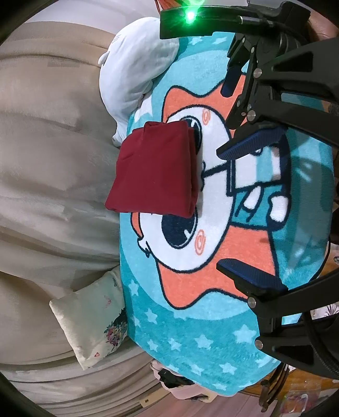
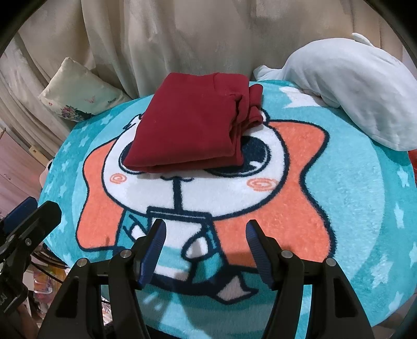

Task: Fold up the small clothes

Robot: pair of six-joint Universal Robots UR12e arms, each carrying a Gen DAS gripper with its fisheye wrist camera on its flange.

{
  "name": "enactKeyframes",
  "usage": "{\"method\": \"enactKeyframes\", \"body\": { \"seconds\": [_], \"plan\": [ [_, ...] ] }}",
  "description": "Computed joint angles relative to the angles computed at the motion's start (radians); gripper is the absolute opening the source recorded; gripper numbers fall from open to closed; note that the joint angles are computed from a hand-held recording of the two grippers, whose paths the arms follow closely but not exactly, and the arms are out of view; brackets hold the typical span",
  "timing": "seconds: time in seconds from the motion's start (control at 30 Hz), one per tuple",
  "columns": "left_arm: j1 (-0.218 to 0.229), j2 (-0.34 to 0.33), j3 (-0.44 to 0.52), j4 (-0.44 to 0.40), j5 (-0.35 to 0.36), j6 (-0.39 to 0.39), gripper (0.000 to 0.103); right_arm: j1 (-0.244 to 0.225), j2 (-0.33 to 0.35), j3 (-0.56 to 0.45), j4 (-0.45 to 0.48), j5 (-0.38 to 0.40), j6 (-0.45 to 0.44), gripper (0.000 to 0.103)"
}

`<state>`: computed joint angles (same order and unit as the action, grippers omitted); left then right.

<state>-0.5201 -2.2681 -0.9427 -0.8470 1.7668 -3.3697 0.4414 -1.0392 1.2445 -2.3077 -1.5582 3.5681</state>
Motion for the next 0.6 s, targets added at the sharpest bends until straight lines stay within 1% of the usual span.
{"method": "enactKeyframes", "body": {
  "seconds": [0.37,0.6],
  "plan": [
    [-0.009,0.003,-0.005,0.019,0.028,0.005,0.077,0.001,-0.005,0.007,-0.007,-0.002,0.003,0.069],
    [-0.010,0.004,-0.006,0.019,0.029,0.005,0.077,0.000,-0.010,0.015,-0.013,-0.003,-0.001,0.069]
  ]
}}
